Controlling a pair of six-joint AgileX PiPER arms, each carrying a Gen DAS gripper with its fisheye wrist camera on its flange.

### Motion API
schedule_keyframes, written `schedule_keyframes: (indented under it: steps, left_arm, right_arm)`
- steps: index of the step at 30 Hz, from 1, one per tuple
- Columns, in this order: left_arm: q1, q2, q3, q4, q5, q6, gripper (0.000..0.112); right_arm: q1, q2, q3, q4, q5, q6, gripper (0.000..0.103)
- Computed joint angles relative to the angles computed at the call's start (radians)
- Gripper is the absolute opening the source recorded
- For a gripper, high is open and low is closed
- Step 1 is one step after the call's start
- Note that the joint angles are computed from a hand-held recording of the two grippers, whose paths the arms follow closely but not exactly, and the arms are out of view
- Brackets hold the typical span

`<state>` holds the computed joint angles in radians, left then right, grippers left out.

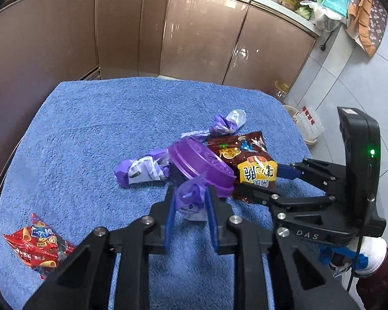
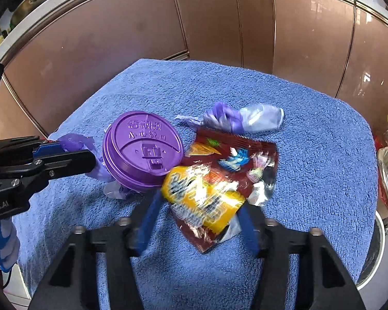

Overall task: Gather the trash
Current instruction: 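Grasp the purple plastic bag with the left tool while the right tool grasps the snack bag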

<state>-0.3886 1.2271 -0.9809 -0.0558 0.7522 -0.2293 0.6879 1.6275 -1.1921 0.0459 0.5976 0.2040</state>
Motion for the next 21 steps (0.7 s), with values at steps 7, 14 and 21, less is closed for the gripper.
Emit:
schedule_keyframes:
  steps: [7,14,21]
  left_arm:
    - [-0.005,-0.064,0.026,0.021,0.015,-0.037,0.014]
    - [-0.060,-0.192,0.050,0.101,0.091,-0.127,0.014]
    - [-0.153,-0.334,0.052,0.215,0.200,-0.260,0.014]
  right_arm:
    - [-0.012,-0.085,0.078,0.030,-0.007,-0.059,0.011]
    - [0.001,-0.215,0.161,0.037,-0.001,-0.075,0.005]
    - [0.006,-0.360,0.238,0.070,0.020,-0.111,0.004]
